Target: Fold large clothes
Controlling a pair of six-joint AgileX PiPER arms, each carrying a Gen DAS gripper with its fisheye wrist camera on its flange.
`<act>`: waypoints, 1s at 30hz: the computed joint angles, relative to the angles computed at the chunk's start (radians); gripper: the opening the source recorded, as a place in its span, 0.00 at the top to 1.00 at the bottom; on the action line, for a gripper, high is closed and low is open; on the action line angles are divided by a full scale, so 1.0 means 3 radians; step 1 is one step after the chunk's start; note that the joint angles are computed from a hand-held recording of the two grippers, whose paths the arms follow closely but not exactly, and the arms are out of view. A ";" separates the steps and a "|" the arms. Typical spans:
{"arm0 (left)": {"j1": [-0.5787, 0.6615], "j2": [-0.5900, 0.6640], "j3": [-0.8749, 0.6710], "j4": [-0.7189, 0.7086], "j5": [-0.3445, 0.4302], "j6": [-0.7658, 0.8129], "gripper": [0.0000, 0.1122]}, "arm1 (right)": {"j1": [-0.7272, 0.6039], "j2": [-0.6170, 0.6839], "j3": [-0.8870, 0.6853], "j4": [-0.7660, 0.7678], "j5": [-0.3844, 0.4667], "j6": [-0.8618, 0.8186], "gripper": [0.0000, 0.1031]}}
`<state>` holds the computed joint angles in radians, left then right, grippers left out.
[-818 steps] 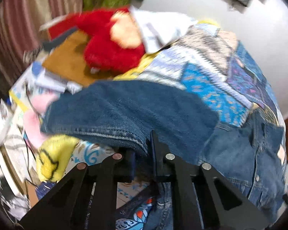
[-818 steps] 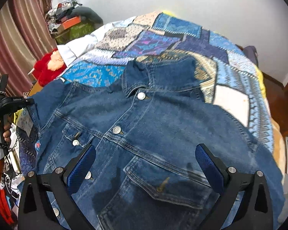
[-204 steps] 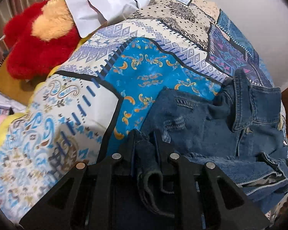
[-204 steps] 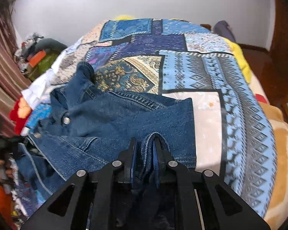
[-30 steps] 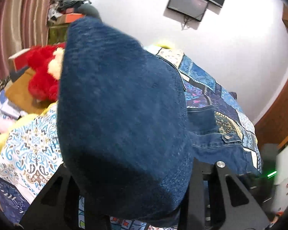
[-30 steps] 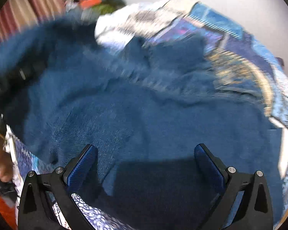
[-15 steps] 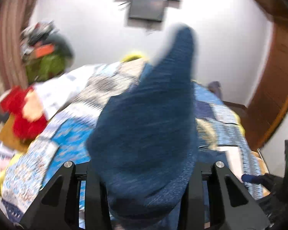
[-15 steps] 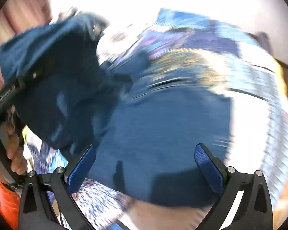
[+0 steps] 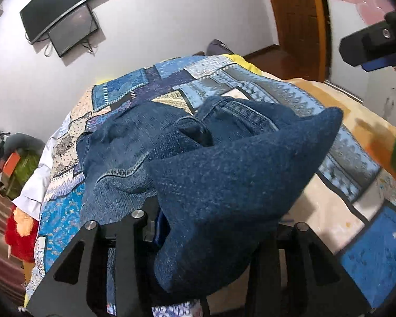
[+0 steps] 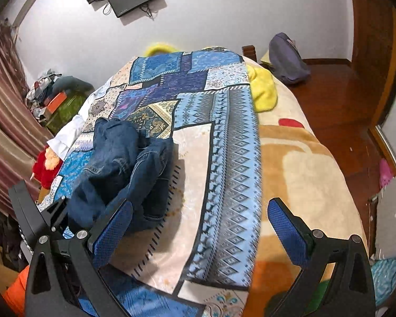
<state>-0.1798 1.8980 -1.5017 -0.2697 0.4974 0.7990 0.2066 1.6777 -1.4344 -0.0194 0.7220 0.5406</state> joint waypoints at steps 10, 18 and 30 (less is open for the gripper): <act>0.0694 -0.0190 -0.0512 -0.0835 0.1392 0.0344 0.22 | 0.0188 0.0019 -0.0219 0.0237 -0.0048 -0.0195 0.01; 0.1188 0.0093 -0.1138 -0.0724 0.1335 0.0046 0.12 | 0.0546 0.0800 -0.1426 0.0232 0.0321 -0.0308 0.01; 0.1262 0.1106 -0.1931 -0.0623 0.2121 -0.0445 0.08 | 0.0580 0.1802 -0.2186 0.0292 0.0884 -0.0690 0.01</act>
<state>0.1988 2.2298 -2.0810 -0.4567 1.1338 0.6655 0.3807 2.2182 -2.0903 0.0683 0.9872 0.3336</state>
